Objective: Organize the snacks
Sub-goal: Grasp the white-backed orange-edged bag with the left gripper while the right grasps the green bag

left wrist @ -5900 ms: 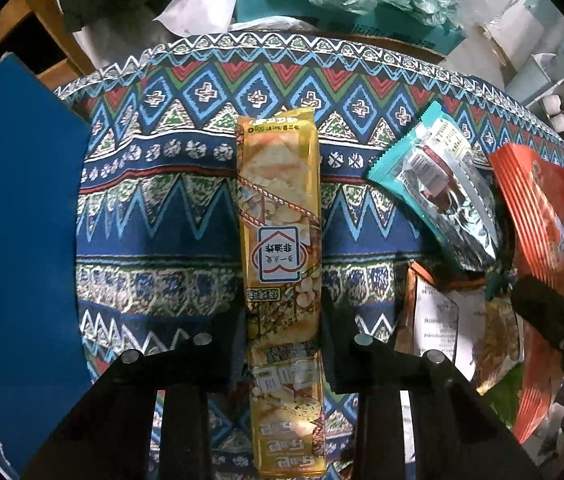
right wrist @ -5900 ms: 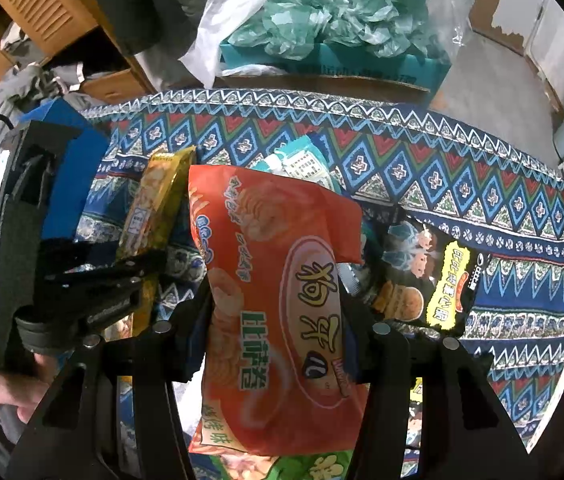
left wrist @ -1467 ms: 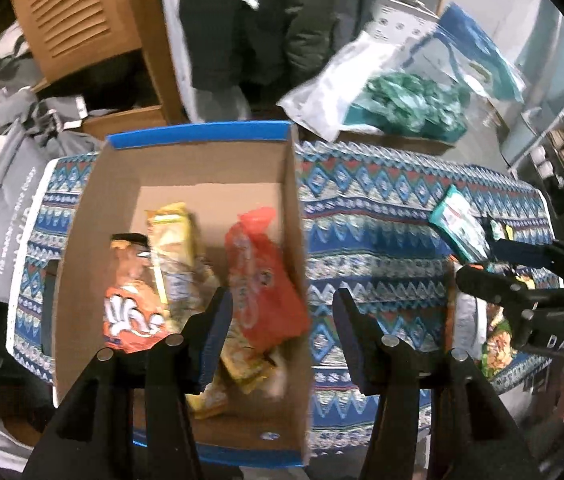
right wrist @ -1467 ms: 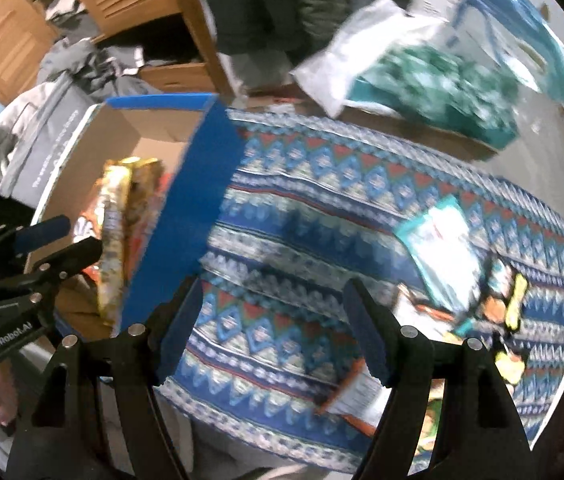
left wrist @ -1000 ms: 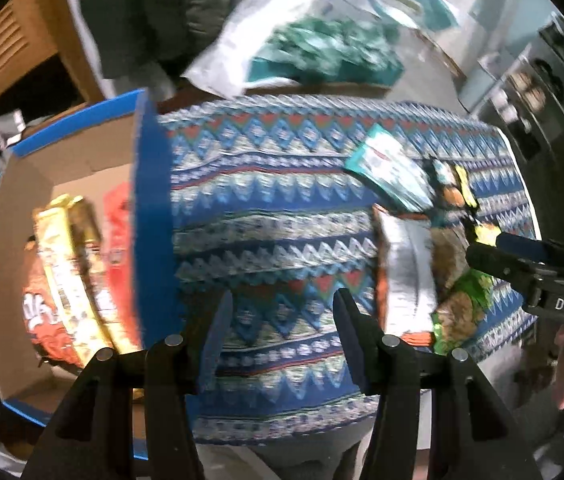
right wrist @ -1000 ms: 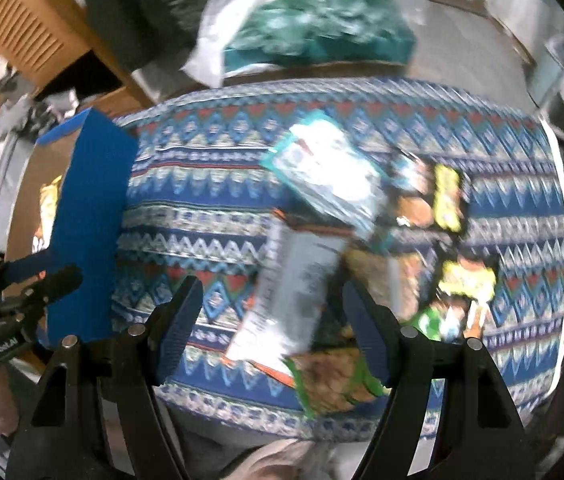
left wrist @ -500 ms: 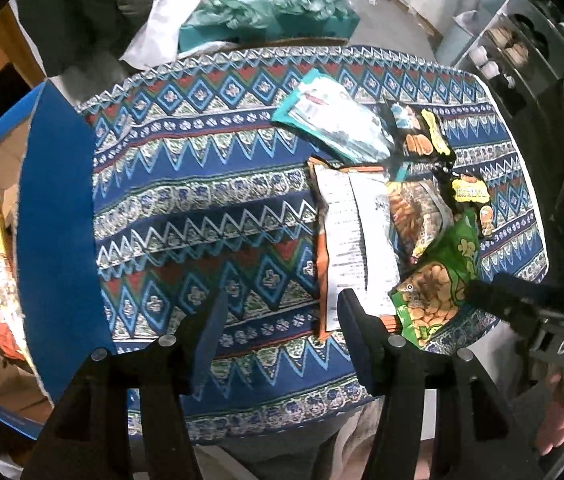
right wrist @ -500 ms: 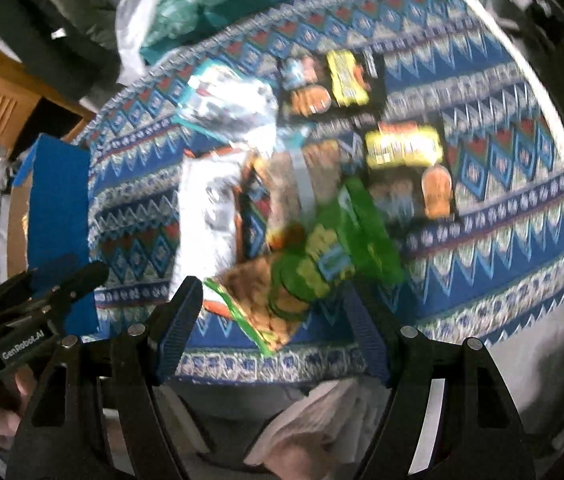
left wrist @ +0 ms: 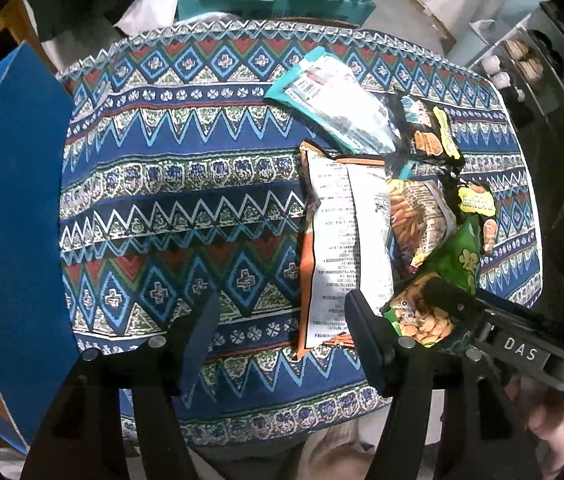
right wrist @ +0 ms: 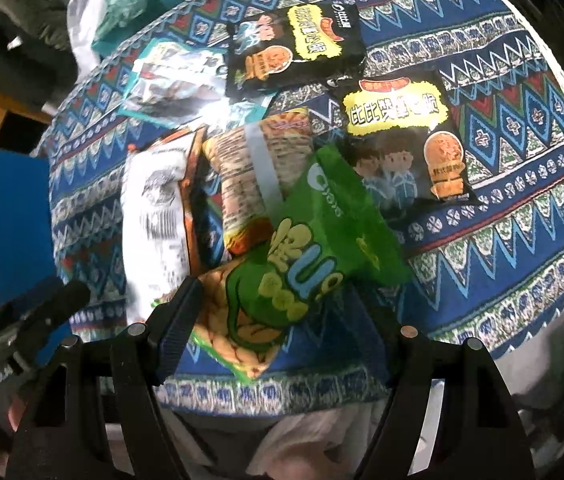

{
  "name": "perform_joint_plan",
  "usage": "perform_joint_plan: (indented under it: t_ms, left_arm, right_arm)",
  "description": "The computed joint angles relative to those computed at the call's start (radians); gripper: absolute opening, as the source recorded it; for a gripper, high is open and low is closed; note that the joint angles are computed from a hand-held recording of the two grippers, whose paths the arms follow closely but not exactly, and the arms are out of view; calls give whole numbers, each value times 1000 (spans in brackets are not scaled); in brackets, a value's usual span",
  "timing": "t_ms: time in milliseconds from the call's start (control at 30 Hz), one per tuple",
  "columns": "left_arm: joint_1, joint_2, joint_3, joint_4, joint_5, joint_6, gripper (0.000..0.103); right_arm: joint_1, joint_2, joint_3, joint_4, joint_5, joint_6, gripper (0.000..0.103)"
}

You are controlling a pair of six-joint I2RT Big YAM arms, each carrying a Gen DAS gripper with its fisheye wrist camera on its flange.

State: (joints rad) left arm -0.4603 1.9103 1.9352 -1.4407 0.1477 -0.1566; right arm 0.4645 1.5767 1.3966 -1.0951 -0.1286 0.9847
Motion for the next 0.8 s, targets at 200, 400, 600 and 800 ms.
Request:
perform_joint_plan:
  t_ms: [200,400,600,800]
  left_arm:
    - [-4,30,25,-17,2,-22,68]
    - [-10,63,66,-41,24,-57,72]
    - [-19,93,102,-46,46,-109,77]
    - [-23,130,126,-58,78,-195,80]
  right_arm:
    - [-7,18,6,18,22,-47,71]
    - [7,71,92,-61,166,-220,46]
    - [18,99,137,-140,312,-357,41]
    - [-1,77,101,-91,273,-301,46]
